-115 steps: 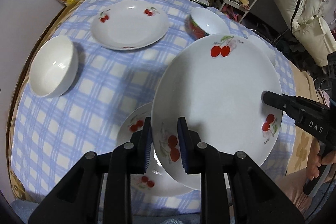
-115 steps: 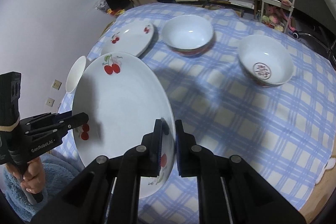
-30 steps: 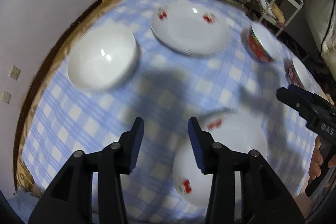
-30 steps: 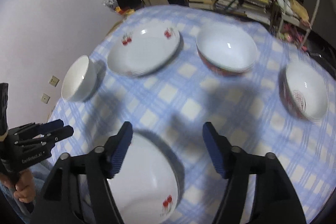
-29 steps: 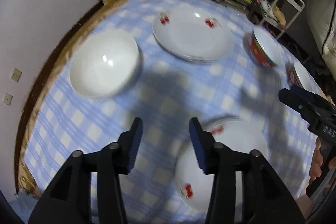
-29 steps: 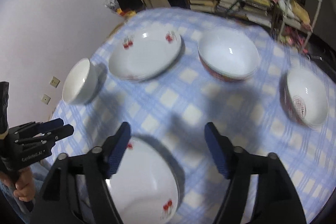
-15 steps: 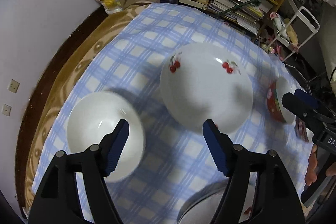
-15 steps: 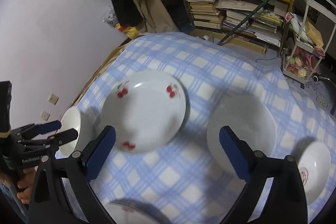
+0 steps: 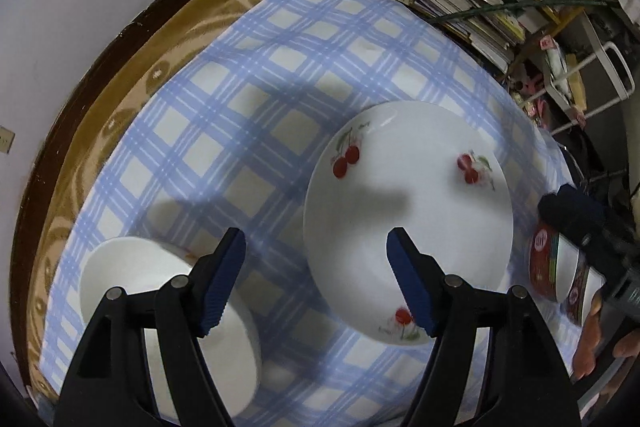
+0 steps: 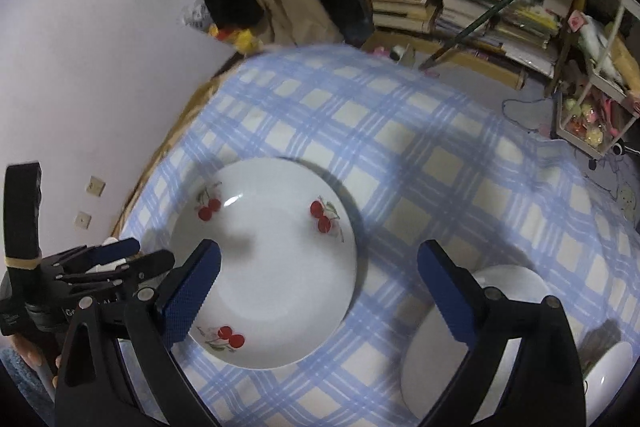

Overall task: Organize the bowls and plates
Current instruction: 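Close the left tool on a cherry plate rim while the right tool grips another, then lift and carry the gripped cherry plates across the cloth with both tools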

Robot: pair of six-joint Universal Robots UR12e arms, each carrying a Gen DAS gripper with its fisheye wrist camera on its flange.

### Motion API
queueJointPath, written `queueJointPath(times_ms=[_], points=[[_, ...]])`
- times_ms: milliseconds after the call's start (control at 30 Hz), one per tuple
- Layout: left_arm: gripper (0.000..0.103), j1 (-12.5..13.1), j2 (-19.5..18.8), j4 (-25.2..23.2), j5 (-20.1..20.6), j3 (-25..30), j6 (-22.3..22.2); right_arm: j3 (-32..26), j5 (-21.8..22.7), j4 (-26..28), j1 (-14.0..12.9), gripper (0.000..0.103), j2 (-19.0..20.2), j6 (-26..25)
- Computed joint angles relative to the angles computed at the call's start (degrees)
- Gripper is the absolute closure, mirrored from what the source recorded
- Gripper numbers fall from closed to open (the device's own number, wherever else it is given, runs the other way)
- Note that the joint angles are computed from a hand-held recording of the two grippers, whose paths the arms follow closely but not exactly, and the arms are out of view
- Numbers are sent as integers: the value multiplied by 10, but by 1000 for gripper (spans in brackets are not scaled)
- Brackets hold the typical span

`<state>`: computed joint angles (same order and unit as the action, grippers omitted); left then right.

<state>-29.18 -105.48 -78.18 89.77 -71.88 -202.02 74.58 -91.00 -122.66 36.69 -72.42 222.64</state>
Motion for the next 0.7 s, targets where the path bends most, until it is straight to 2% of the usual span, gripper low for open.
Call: queueJointPath(times_ms=[67,133,167,233,300,433,467,500,567,600,700], points=[[31,-2,-4,8,10,1,-3,-13,-5,22,2,1,10,-19],[31,-5,-9,14,16,3,5,-20,-1,37,0,9,14,-15],[32,-5,-11,14,16,5,11,-22,7,45,-2,16,16,-10],[45,-6,-14,16,12,4,18,-31,6,70,-3,25,23,-8],[64,-6,-17,9,12,7,19,-38,-2,88,-3,39,27,-4],[72,-4,-19,3,3,4,18,-38,9,97,-6,48,29,-4],[73,-4,-20,0,5,5,15,-38,14,100,-7,57,31,-5],[74,-5,-20,1,9,4,15,-40,16,104,-7,70,33,-6],[76,-6,-20,4,12,1,17,-45,11,118,-6,84,37,-8],[80,-6,-21,-2,14,3,20,-44,4,118,-4,88,37,-7],[86,0,-22,-16,0,3,14,-46,-2,121,-1,87,40,-15]])
